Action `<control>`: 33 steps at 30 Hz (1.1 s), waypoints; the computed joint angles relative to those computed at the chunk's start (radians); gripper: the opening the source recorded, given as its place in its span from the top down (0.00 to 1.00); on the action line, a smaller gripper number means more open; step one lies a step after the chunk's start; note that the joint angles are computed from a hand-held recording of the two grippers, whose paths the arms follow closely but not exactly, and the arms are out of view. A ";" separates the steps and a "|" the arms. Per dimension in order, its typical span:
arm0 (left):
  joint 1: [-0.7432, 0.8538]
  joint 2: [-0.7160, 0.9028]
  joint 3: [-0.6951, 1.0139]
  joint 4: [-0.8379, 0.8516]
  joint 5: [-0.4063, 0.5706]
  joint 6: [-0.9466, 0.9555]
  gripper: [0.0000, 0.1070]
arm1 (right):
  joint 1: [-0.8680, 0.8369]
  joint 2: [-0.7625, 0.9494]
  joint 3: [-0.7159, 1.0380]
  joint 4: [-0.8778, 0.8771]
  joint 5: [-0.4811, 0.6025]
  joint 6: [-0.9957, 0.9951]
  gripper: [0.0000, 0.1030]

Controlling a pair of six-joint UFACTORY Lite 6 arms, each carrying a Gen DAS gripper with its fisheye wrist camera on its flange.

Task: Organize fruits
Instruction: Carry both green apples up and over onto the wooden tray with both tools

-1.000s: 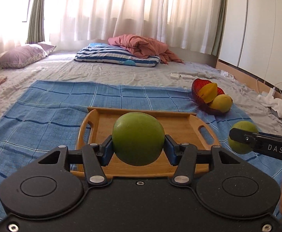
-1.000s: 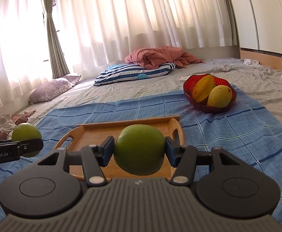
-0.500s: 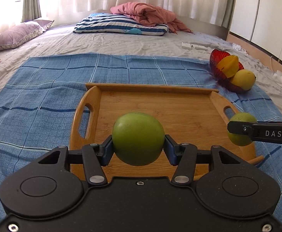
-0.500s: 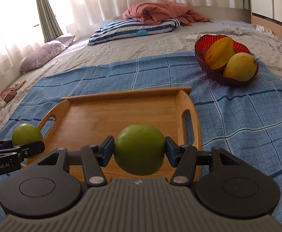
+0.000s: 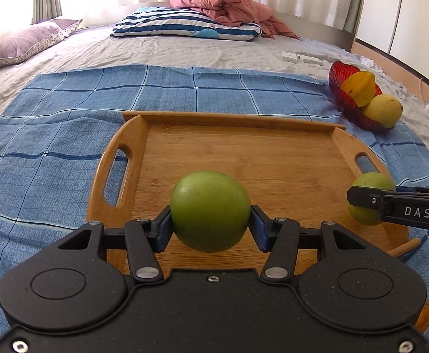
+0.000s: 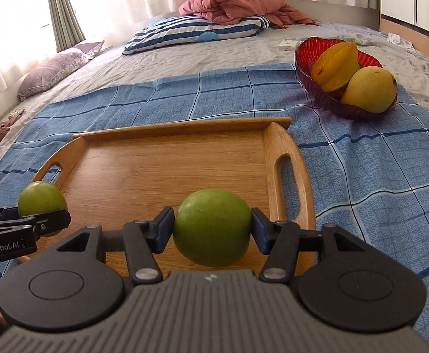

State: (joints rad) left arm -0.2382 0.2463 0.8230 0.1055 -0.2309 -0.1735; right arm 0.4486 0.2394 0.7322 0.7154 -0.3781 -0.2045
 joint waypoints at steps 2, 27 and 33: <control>0.001 0.012 0.005 -0.001 -0.004 -0.002 0.52 | 0.000 0.005 0.000 -0.013 -0.006 0.012 0.43; 0.009 0.066 0.012 -0.049 -0.029 0.047 0.52 | 0.019 0.034 0.001 -0.018 -0.042 0.018 0.43; -0.003 0.070 0.014 -0.113 -0.034 0.117 0.52 | 0.024 0.036 0.005 -0.001 -0.041 -0.001 0.43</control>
State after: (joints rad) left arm -0.2416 0.3167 0.8368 -0.0078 -0.2645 -0.0560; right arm 0.4723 0.2755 0.7368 0.7145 -0.4188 -0.2055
